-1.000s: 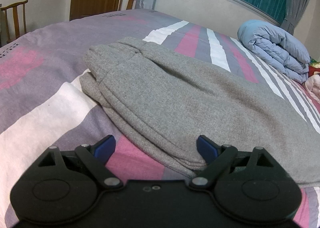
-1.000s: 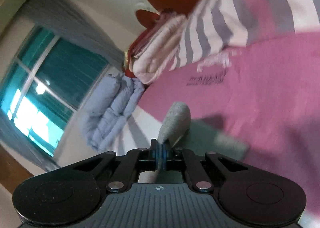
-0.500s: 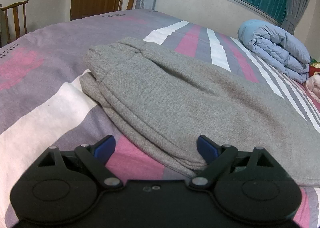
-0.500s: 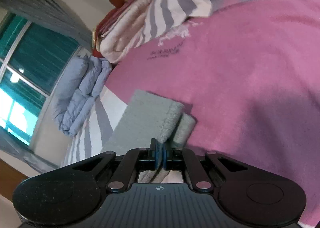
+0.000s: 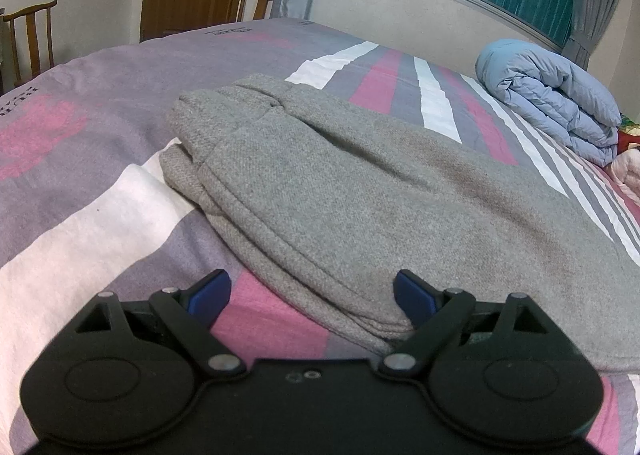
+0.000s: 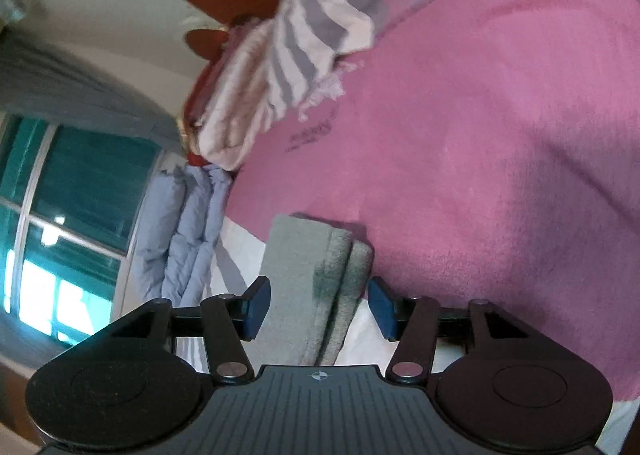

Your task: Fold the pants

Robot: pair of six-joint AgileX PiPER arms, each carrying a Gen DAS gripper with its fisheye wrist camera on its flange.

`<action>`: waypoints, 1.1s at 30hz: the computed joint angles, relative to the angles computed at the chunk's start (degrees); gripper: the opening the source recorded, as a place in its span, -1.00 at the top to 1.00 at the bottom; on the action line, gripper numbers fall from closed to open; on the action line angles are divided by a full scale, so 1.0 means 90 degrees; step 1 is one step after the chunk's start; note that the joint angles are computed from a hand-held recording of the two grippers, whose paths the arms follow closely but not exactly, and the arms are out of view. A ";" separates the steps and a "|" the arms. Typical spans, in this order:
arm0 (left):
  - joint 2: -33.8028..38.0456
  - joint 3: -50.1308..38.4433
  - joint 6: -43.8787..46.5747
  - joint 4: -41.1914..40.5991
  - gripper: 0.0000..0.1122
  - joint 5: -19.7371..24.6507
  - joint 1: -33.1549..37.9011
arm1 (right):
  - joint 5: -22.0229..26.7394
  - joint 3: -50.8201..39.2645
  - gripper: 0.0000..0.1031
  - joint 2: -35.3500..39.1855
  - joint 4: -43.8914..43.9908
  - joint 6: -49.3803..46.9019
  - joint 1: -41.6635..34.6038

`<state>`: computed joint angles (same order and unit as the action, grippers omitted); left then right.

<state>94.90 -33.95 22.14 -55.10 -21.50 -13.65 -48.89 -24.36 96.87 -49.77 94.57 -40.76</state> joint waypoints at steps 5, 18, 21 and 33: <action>-0.0016 -0.0037 0.0128 -0.0129 -0.49 0.0096 0.0034 | 0.1547 -0.1223 0.43 0.0009 -0.1582 0.1045 0.0491; -0.0026 -0.0136 0.0517 -0.0521 -0.54 0.0194 0.0002 | 0.2089 -0.1768 0.58 0.0605 -0.1041 -0.1026 0.0786; -0.0012 -0.0115 0.0317 -0.0343 -0.54 0.0180 0.0023 | 0.2411 -0.0967 0.29 -0.0193 0.0867 -0.2581 0.1082; -0.1093 0.1225 -0.3507 0.2991 -0.07 -0.1015 0.0966 | 0.1869 0.1257 -0.15 -0.3163 0.8506 -0.8071 0.5542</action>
